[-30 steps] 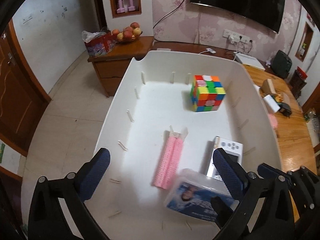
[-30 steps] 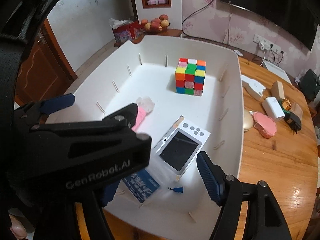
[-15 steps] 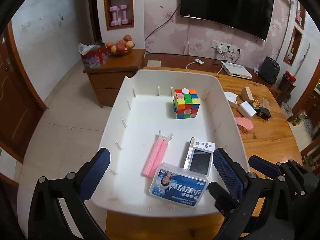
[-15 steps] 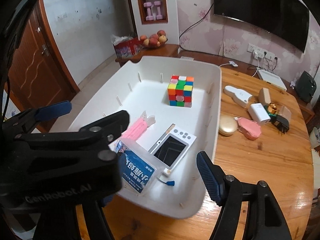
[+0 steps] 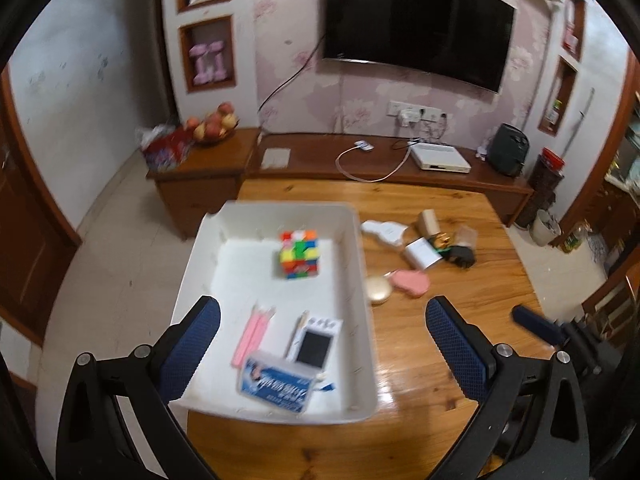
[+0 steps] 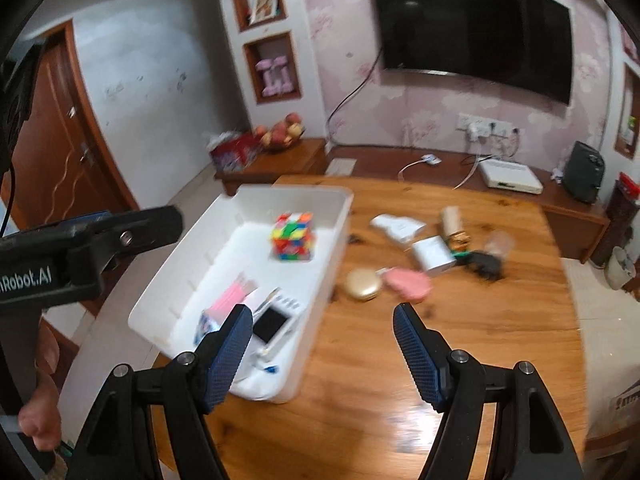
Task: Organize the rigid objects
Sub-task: 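Move the left gripper to the white charger while the right moves to the clear box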
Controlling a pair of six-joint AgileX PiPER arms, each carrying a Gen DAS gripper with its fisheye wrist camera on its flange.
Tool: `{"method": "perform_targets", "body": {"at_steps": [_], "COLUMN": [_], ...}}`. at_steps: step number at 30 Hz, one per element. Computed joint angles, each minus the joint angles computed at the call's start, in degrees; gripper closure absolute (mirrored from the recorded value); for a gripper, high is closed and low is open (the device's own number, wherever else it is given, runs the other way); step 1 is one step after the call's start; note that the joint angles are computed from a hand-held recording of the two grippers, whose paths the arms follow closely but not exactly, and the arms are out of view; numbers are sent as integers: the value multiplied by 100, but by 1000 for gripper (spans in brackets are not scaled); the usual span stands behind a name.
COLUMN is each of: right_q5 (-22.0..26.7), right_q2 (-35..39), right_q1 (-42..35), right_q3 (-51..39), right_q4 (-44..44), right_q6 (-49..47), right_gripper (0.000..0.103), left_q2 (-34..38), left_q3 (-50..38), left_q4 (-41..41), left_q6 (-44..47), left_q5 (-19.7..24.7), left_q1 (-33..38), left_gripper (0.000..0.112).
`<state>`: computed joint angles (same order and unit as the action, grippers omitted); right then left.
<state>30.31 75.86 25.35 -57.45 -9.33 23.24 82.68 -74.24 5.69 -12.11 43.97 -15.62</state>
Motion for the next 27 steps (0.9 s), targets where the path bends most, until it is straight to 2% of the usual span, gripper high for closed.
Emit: {"method": "perform_targets", "body": {"at_steps": [5,8,12,14,19,27], "right_q5": [653,1020,1554,1805,2500,3584], "right_q2": [-148,47,659,1052,2286,4832], "right_q1": [-1121,-1756,-2534,-2810,-3268,-3462], "right_q3": [-617,-1171,-2170,-2759,-4404,-6752], "right_q4": [705,936,1414,1533,1709,1678], "right_q6": [-1286,-1751,-2337,-2451,-2422,-1866], "right_gripper": [29,29,29,29,29,29], "left_q2": [653,1021,1696,2118,3050,4962], "left_q3": [-1436,-2218,-3415,-4045,-5020,-6449], "left_q4": [428,405,551,647,729,827], "left_q6": [-406,-402,-481,-517,-658,-1076], "left_q5": [760,1066,1546,1785,2026,2538], "left_q1": [-606,-750,-963,-1066,-1253,-1345], "left_gripper": [10,10,10,10,10,10]}}
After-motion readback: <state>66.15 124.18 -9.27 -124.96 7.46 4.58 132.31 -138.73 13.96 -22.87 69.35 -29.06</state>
